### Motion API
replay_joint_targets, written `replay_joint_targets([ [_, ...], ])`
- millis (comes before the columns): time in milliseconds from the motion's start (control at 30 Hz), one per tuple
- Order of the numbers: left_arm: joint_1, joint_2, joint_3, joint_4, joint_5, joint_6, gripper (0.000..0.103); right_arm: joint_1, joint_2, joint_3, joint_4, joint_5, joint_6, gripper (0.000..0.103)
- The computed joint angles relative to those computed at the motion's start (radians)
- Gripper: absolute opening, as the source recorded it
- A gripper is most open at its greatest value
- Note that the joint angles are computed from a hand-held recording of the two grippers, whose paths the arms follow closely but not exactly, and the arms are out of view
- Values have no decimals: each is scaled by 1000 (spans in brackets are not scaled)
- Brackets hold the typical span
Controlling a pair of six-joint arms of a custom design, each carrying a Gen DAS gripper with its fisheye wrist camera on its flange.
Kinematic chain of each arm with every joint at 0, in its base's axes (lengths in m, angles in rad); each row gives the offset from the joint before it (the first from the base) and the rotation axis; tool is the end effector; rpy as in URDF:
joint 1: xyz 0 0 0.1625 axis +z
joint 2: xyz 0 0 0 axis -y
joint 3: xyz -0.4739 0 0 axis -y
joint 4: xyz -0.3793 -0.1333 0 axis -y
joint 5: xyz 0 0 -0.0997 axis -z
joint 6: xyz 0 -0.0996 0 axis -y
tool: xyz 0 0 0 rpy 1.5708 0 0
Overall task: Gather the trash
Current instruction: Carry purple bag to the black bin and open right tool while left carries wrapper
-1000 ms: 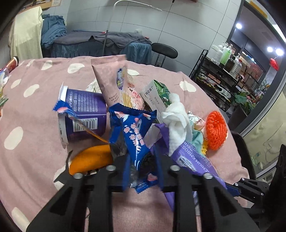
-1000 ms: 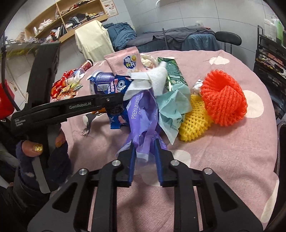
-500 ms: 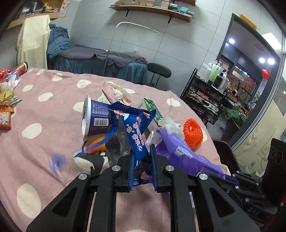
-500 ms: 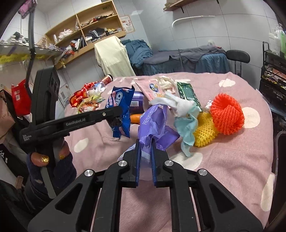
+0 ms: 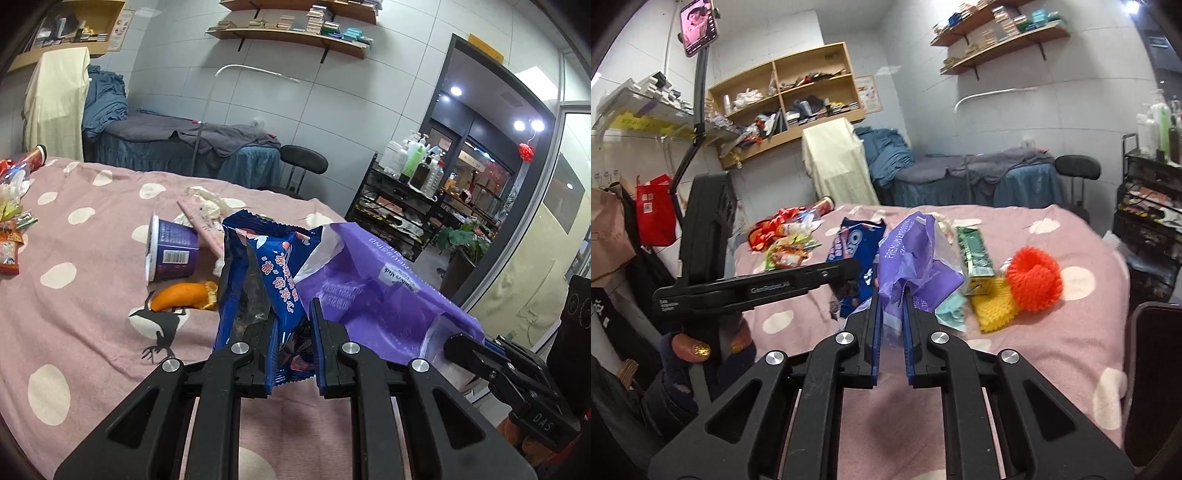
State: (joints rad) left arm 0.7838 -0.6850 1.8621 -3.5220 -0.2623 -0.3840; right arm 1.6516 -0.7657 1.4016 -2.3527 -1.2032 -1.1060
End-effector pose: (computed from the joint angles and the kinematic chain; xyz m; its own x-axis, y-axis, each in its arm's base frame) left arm -0.2642 -0.5874 0.1633 -0.8028 -0.4608 -0.3784 0.2218 0.3583 -0.9069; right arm 0.2298 -0.7428 0.1882 -0.3437 -0.9386 -0.0293 -0.8635 0.3281 -0.3830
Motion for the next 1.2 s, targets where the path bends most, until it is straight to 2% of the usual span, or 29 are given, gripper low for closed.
replay_joint_targets([
  [200, 9, 36, -64, -25, -53, 97, 16, -27, 5, -24, -138, 3, 100, 11],
  [467, 52, 80, -183, 63, -204, 158, 16, -70, 41, -114, -276, -71, 251, 11],
  [633, 82, 110, -271, 154, -308, 177, 16, -90, 83, -185, -364, -175, 322, 11],
  [800, 99, 150, -362, 244, -377, 198, 16, -104, 165, -299, -434, -329, 371, 11],
  [867, 100, 167, -387, 273, -387, 202, 16, -115, 198, -354, -424, -370, 385, 11],
  [1067, 111, 219, -490, 379, -429, 222, 16, -139, 308, -545, -295, -487, 466, 11],
  [1200, 117, 243, -540, 445, -445, 219, 16, -152, 347, -604, -253, -524, 488, 17],
])
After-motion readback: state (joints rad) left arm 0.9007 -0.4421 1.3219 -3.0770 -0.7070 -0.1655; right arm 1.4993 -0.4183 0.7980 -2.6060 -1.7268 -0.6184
